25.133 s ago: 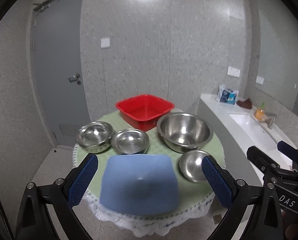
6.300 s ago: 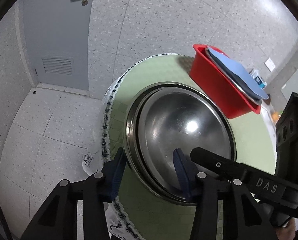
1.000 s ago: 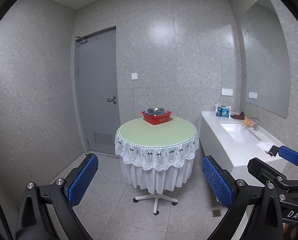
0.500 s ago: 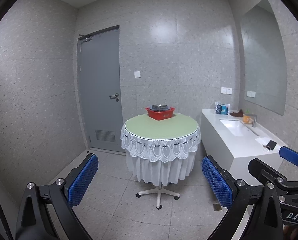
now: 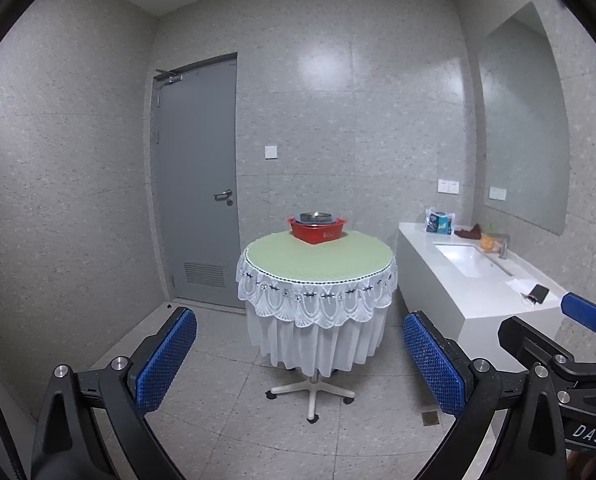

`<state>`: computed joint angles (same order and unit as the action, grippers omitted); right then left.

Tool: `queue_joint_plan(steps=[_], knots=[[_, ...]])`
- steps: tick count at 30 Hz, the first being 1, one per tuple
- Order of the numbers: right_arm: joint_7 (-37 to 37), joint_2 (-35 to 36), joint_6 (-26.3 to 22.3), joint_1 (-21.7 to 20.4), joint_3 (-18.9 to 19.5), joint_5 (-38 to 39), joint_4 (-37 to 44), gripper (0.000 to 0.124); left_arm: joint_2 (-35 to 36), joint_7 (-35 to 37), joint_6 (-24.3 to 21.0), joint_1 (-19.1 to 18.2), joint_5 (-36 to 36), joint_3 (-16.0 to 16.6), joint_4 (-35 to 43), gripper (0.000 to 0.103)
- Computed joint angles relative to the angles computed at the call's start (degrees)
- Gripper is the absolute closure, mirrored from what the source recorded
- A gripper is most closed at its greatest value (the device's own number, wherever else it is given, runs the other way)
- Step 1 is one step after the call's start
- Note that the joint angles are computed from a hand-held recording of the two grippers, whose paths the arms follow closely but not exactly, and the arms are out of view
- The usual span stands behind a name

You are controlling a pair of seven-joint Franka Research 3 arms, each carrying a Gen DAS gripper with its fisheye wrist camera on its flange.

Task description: Organize plates and bowls

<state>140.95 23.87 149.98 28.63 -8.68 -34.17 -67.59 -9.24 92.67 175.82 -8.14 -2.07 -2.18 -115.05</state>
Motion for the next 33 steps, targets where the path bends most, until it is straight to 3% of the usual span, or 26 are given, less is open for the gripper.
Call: queue_joint_plan(steps=[13,33], knots=[[1.75,-1.51,0.88,-0.34,-0.36,-2.1,-2.5,0.021,0.75,-0.12,1.44,-0.12,0.12,-0.17,-0.25,0.001],[4.03,-4.95,1.76,-1.29,0.74,-5.27,-7.03,0.021,0.86,9.38,3.74,-4.78,-8.86,3.47,-1.12,0.001]])
